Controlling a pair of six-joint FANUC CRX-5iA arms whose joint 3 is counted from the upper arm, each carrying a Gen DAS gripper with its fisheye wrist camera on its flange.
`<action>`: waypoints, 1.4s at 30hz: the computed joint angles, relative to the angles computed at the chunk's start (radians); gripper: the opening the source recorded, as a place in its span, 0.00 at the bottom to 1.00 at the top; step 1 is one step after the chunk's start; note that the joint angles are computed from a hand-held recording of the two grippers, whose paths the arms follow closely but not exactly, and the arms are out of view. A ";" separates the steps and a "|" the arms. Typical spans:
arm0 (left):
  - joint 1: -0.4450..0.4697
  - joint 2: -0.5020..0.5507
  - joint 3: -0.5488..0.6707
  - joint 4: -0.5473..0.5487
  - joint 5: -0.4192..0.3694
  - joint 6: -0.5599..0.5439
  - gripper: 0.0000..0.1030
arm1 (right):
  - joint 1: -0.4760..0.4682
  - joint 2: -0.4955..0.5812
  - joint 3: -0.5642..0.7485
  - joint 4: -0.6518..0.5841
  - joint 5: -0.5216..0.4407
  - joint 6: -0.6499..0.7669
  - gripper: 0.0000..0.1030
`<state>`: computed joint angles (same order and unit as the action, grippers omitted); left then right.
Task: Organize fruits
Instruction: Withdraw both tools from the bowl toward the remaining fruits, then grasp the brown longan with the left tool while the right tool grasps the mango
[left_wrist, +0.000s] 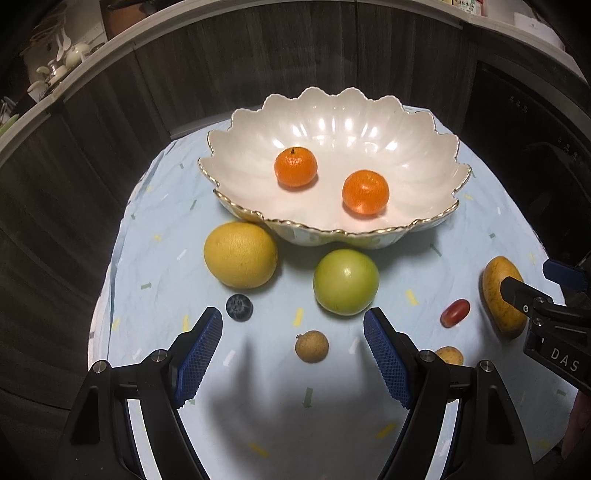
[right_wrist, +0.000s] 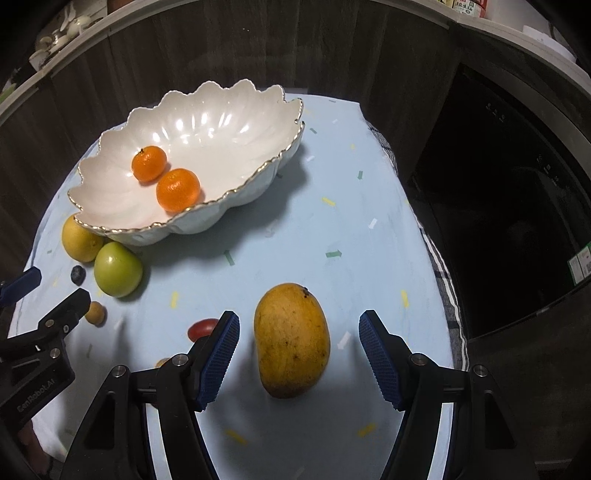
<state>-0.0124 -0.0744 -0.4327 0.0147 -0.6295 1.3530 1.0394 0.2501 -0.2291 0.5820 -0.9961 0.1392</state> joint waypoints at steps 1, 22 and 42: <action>0.000 0.001 -0.002 0.001 0.001 0.001 0.77 | 0.001 0.002 0.000 -0.002 0.000 0.000 0.66; 0.001 0.032 -0.025 -0.019 0.038 0.022 0.69 | 0.005 0.038 -0.006 -0.007 0.004 -0.010 0.66; 0.006 0.073 -0.031 0.059 0.015 -0.046 0.30 | -0.014 0.041 -0.014 -0.061 0.068 0.018 0.50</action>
